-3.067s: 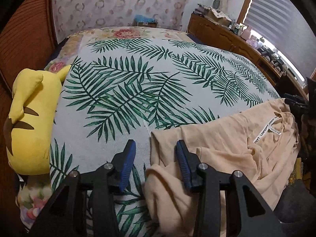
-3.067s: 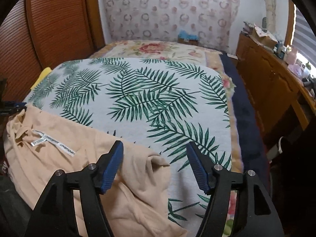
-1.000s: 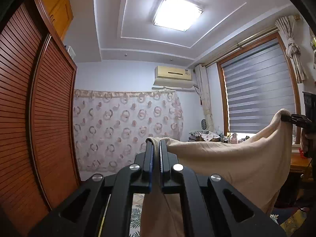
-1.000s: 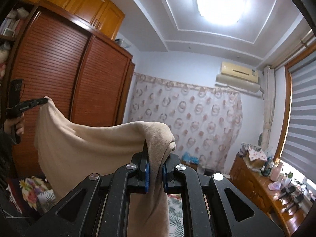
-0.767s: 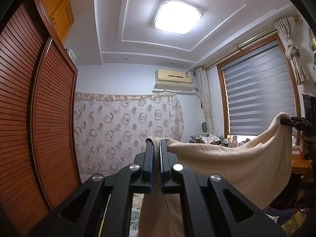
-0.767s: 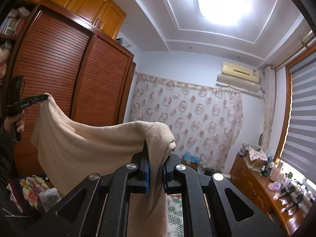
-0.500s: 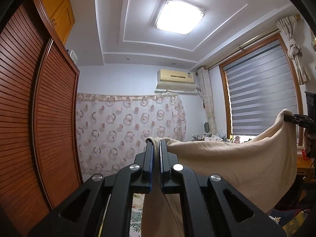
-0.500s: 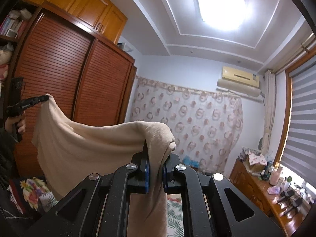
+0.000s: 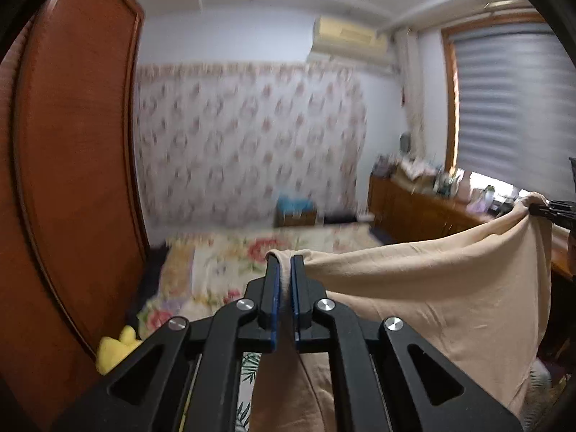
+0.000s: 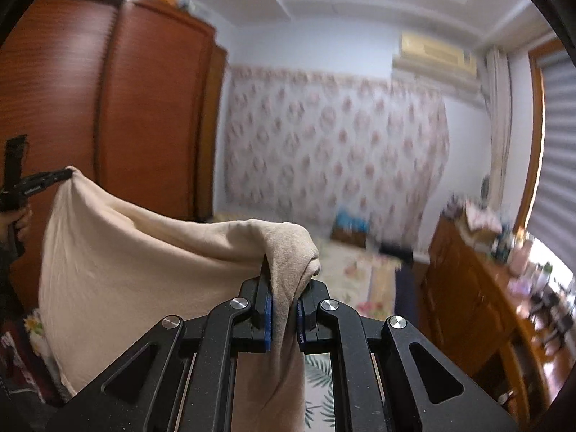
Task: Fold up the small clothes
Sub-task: 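Lay the shirt flat on the bed and open both grippers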
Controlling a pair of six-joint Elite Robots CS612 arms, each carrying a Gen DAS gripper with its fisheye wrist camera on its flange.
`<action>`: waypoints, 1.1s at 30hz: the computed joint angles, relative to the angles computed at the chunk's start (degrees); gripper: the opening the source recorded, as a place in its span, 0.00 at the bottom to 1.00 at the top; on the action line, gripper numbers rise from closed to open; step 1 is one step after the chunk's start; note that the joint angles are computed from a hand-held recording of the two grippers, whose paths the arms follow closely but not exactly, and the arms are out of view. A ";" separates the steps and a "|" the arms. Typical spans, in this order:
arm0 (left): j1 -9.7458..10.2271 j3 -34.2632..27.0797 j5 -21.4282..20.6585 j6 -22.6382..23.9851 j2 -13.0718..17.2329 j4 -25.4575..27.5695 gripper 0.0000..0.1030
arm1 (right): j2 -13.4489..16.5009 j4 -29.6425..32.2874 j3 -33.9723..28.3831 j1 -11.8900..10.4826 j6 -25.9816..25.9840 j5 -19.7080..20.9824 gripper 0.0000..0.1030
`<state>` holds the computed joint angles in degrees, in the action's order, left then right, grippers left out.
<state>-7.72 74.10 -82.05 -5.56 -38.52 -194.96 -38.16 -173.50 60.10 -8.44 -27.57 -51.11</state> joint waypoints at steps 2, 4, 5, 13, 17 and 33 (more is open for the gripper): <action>0.17 -4.88 -0.30 0.16 3.41 5.75 0.10 | 4.46 4.16 -6.07 0.98 -0.30 -2.22 0.07; 0.14 -8.47 -0.43 -0.87 5.96 12.08 0.19 | 9.53 7.01 -12.80 2.24 -0.34 -6.89 0.13; 0.14 -9.41 -1.12 -1.37 6.74 13.93 0.27 | 12.88 11.05 -17.79 3.10 -0.47 -10.87 0.19; -1.50 -5.31 -2.02 -2.54 6.09 18.50 0.38 | 22.00 24.51 -29.78 4.33 1.00 -20.93 0.42; -1.97 -0.78 -4.23 -2.86 4.47 17.39 0.40 | 17.85 20.66 -19.70 3.57 1.89 -17.69 0.42; -3.21 3.81 -7.39 -6.80 4.55 22.71 0.42 | 10.59 18.97 0.35 1.93 2.10 -11.79 0.49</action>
<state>-10.93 77.91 -89.44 -12.36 -33.97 -172.25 -27.57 -154.53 60.45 -6.51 -25.47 -62.90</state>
